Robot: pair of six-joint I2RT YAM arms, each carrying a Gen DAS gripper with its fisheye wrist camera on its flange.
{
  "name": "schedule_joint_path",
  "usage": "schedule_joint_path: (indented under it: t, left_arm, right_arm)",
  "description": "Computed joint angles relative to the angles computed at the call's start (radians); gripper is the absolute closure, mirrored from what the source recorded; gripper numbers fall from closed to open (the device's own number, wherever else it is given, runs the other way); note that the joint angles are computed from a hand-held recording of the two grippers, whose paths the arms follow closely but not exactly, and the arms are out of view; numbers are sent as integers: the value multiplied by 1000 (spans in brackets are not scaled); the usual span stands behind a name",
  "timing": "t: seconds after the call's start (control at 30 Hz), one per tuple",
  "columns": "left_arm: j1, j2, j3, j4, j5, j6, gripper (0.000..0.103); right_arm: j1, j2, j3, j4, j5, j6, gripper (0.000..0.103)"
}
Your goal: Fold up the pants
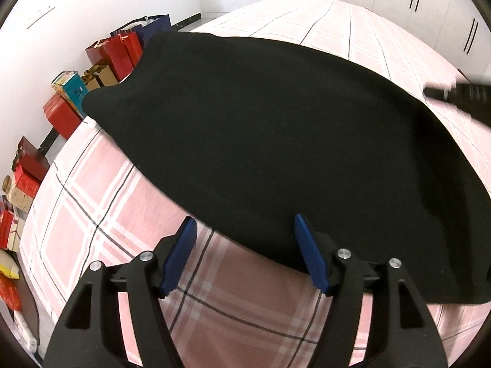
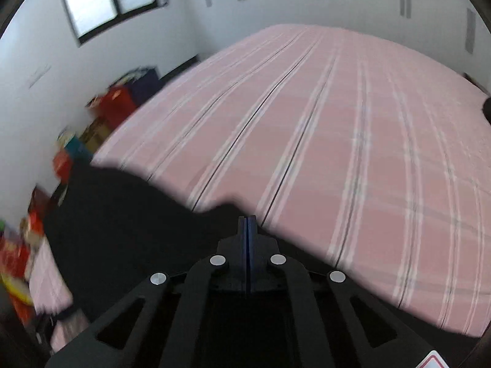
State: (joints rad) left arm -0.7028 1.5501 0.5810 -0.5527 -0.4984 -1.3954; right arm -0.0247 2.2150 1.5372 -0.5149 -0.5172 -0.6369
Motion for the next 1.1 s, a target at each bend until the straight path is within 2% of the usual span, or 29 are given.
schedule_joint_path:
  t: [0.07, 0.23, 0.27, 0.33, 0.37, 0.43, 0.53, 0.6, 0.67, 0.8, 0.87, 0.9, 1.03, 1.07, 1.1]
  left_arm:
    - [-5, 11, 9, -8, -3, -13, 38]
    - [-31, 59, 54, -46, -18, -43, 35]
    - [-32, 60, 55, -47, -19, -44, 35]
    - [-34, 63, 57, -52, -21, -39, 35]
    - [-36, 68, 62, -54, -21, -43, 35]
    - [-37, 69, 63, -56, -23, -41, 35]
    - [-56, 84, 82, -78, -35, -51, 35]
    - [-57, 81, 81, -81, -38, -54, 35]
    - [-64, 85, 87, -90, -44, -58, 35]
    - [-107, 133, 142, -145, -60, -90, 35]
    - [-131, 168, 181, -176, -65, -111, 35]
    - [-131, 174, 188, -180, -67, -106, 35]
    - [-158, 224, 254, -232, -80, -126, 34]
    - [-168, 231, 267, -233, -82, -132, 29]
    - [-178, 230, 272, -222, -84, -129, 26]
  right_arm:
    - [36, 34, -19, 46, 76, -4, 103]
    - [145, 176, 136, 79, 186, 104, 102]
    - [147, 175, 152, 67, 180, 113, 102]
    - [114, 133, 124, 64, 87, 129, 102]
    - [103, 122, 97, 88, 75, 129, 102]
    - [117, 176, 127, 55, 132, 103, 102]
    - [76, 106, 47, 91, 84, 104, 102]
    - [11, 6, -38, 95, -7, 93, 102]
    - [-87, -88, -137, 112, -42, 51, 101]
    - [-344, -90, -113, -24, -85, -77, 101]
    - [-460, -57, -61, -54, -69, -117, 100]
    - [-516, -38, -34, -61, -64, -126, 96]
    - [-725, 70, 147, -136, -51, -160, 95]
    - [-781, 120, 233, -167, -47, -149, 91]
    - [-819, 168, 308, -182, -43, -132, 79]
